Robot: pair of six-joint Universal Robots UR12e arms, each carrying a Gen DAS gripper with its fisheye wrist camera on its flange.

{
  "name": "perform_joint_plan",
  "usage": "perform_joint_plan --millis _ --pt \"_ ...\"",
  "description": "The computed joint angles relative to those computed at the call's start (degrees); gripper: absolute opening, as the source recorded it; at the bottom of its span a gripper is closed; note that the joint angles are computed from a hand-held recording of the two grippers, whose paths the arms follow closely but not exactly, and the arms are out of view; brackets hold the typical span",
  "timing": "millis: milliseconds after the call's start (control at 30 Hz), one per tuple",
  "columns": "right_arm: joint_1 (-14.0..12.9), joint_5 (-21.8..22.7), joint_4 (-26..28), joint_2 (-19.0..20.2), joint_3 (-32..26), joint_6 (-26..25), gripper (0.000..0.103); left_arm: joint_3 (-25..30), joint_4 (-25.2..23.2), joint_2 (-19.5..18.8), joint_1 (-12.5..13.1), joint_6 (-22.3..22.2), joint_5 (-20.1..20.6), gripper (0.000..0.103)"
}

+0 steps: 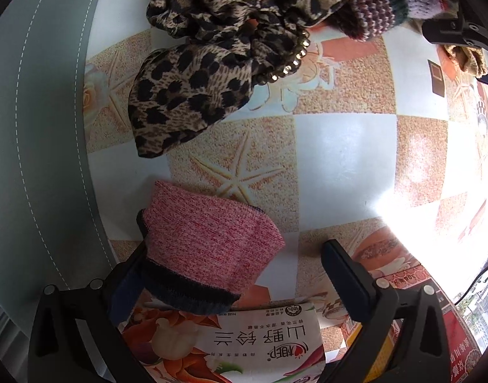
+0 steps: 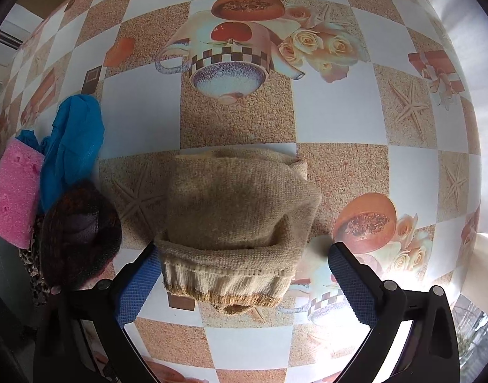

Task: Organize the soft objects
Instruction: 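Grasp the pink knit hat with left tool while right tool grasps beige knit hat, then carry the pink and beige knit hats over the white box with both tools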

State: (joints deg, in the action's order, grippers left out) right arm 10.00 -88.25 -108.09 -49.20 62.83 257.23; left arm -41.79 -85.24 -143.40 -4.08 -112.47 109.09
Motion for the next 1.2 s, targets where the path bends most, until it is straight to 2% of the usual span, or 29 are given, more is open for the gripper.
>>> perform_joint_plan --millis 33,67,100,133,167,200,267,333,500,800,1067,1200 --pt "0.33 -1.35 0.2 -0.59 0.4 -0.04 0.085 -0.45 0.12 0.35 0.12 0.24 -0.52 0.095" --pt "0.61 -2.85 -0.1 -0.9 0.58 -0.66 0.068 -1.09 0.5 0.79 0.22 0.49 -1.02 0.09" --pt "0.79 -3.81 -1.59 -1.44 1.38 -1.59 0.046 -1.66 1.1 1.16 0.28 1.0 -1.49 0.087" --pt "0.79 -3.79 -3.56 -1.95 2.38 -1.95 0.038 -2.15 1.65 1.51 0.34 1.7 -2.18 0.079" --pt "0.83 -3.88 -5.15 -2.47 3.33 -1.52 0.035 -2.81 2.52 1.98 0.42 2.59 -3.07 0.067" --pt "0.97 -4.38 -6.38 -2.97 4.1 -0.92 0.035 -3.72 3.97 2.57 0.52 3.64 -4.15 0.046" --pt "1.15 -5.04 -7.43 -3.47 4.77 -0.45 0.035 -4.88 6.05 3.38 0.7 5.48 -5.95 0.031" --pt "1.95 -6.03 -9.65 -4.99 6.62 0.41 0.035 -4.36 5.36 3.55 1.06 5.68 -8.49 0.029" --pt "3.75 -6.17 -12.27 -8.07 10.76 4.12 0.035 -6.87 8.61 5.78 1.89 8.72 -14.04 0.029" --pt "7.74 -5.95 -14.54 -11.84 14.93 12.86 0.035 -11.76 10.57 10.31 3.5 14.62 -19.79 0.029" --pt "10.43 -8.53 -13.3 -11.13 11.02 17.0 0.035 -13.56 9.73 13.03 6.15 20.76 -23.21 0.029" --pt "11.37 -10.16 -10.43 -9.64 6.55 16.01 0.035 -13.46 7.46 14.1 7.41 24.29 -24.47 0.029"
